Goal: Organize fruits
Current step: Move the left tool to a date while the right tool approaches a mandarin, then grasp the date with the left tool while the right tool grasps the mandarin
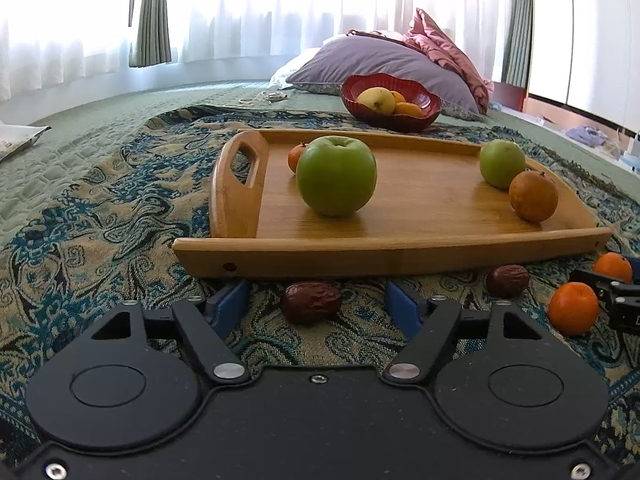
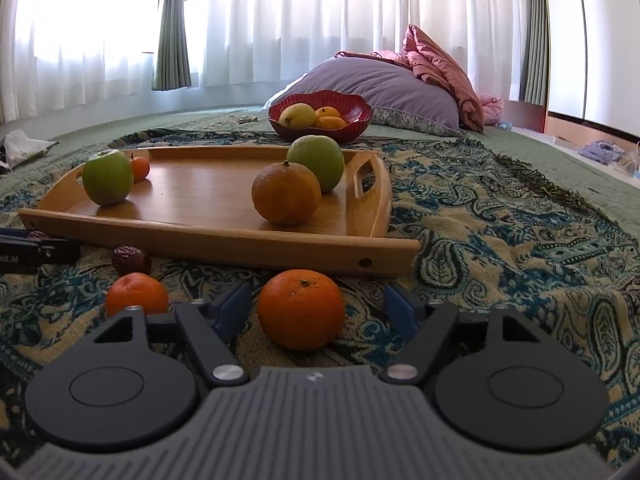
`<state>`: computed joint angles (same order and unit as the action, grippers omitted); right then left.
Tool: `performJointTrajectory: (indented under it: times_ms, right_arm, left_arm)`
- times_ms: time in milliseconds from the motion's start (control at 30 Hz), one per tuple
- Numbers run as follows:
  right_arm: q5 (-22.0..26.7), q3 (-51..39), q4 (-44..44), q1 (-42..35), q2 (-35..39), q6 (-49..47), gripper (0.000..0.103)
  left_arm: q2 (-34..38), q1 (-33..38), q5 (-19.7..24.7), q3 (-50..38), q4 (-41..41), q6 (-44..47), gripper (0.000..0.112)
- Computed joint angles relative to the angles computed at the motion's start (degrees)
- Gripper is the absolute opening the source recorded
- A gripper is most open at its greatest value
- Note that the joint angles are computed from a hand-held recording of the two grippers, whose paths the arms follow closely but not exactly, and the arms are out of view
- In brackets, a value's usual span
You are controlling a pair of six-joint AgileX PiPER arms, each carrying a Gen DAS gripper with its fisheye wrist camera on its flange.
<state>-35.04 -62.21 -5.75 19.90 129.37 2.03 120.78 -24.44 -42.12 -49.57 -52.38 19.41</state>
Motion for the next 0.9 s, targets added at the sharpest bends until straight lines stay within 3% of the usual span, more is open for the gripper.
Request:
performJointTrajectory:
  times_ms: [233, 367, 600, 900]
  right_arm:
    - [-0.63, 0.10, 1.91, 0.52, 0.24, -1.90, 0.067]
    - [-0.93, 0.22, 3.09, 0.87, 0.30, -3.11, 0.066]
    - [-0.61, 0.14, 2.16, 0.59, 0.20, -2.06, 0.066]
    - [0.77, 1.84, 6.02, 2.06, -2.54, -7.71, 0.063]
  left_arm:
    - [-0.23, -0.42, -2.46, 1.42, -0.80, -2.49, 0.054]
    - [-0.21, -0.45, -3.25, 1.87, -0.72, -3.60, 0.050]
    - [-0.99, -2.10, -3.12, 0.28, -8.99, 3.26, 0.030]
    - [-3.27, -3.91, -1.66, 0.69, -14.01, 9.02, 0.028]
